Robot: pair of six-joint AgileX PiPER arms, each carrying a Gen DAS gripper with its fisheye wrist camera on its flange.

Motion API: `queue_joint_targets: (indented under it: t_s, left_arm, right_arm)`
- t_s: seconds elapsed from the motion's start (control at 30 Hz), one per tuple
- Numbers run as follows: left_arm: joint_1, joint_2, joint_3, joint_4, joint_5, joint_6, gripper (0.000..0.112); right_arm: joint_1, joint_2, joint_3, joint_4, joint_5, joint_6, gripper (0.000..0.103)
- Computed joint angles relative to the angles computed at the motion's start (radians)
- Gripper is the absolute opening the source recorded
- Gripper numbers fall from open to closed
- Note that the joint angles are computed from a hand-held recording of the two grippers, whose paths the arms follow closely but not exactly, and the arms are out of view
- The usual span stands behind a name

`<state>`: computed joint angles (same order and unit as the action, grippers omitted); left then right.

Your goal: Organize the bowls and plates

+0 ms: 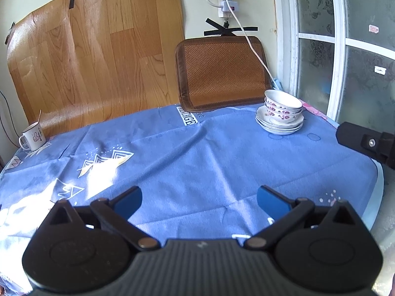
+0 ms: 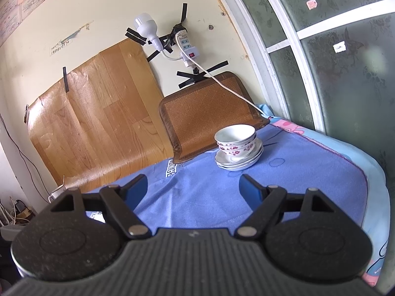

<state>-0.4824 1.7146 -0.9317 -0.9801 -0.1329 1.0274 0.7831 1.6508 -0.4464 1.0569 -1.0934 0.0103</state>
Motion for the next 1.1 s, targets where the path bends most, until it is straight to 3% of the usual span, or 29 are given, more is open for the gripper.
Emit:
queue_joint_targets:
  t_s: [0.5,1.1]
  left_arm:
    - [0.003,0.011,-0.015,-0.148,0.02,0.141,0.103]
    - [0.007,0.019,-0.019,-0.197,0.033,0.183,0.103]
  right_arm:
    - [0.001,0.008,0.0,-0.002,-0.001,0.008,0.083]
    - [0.003,0.011,-0.001,0.001,-0.001,0.012,0.083]
